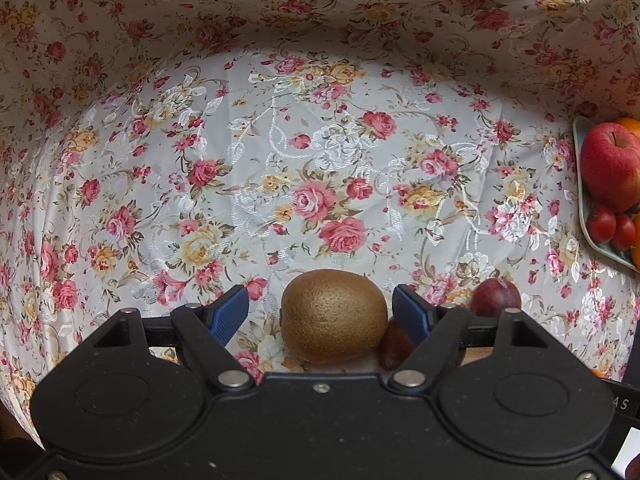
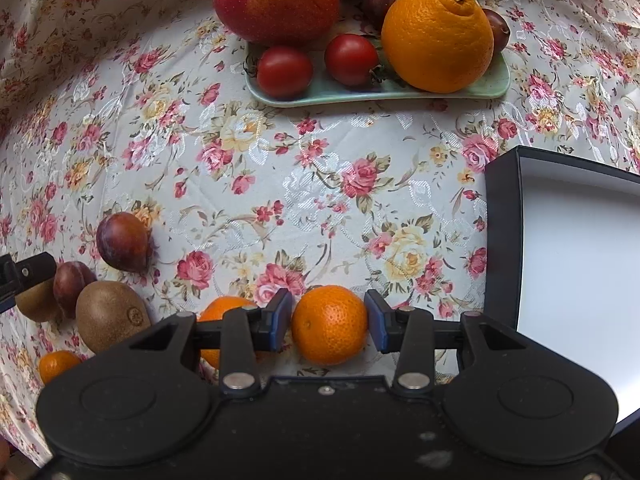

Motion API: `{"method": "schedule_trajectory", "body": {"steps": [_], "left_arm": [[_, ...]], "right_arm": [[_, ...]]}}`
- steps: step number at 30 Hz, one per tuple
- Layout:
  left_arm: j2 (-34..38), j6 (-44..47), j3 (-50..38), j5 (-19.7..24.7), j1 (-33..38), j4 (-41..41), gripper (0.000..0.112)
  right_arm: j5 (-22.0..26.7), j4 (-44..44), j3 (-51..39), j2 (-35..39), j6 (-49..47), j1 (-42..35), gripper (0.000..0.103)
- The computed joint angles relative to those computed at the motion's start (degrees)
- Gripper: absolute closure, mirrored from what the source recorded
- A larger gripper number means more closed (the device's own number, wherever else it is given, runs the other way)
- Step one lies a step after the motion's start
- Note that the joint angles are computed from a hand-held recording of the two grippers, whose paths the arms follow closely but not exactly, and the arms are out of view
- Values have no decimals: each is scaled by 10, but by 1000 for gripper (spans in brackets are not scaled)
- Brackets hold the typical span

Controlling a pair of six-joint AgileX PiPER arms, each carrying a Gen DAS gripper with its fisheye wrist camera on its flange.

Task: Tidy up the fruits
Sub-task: 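Grasp a mandarin with the right tool while the left tool grasps a brown kiwi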

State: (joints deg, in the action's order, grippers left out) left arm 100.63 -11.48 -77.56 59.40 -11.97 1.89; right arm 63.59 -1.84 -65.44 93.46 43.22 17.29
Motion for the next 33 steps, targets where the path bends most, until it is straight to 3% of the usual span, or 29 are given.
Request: {"method": "schedule_trajectory", "body": {"steps": [13, 15, 17, 33], "left_arm": [[59, -17, -38, 29, 22, -29, 33], [55, -14, -31, 22, 30, -39, 37], [48, 2, -27, 18, 31, -54, 49], [-30, -108, -27, 40, -37, 32, 50]], "right_arm": [[4, 4, -23, 26, -19, -13, 62], [3, 2, -23, 26, -21, -10, 64], [-1, 0, -20, 23, -20, -6, 65], [0, 14, 9, -81, -23, -17, 66]]}}
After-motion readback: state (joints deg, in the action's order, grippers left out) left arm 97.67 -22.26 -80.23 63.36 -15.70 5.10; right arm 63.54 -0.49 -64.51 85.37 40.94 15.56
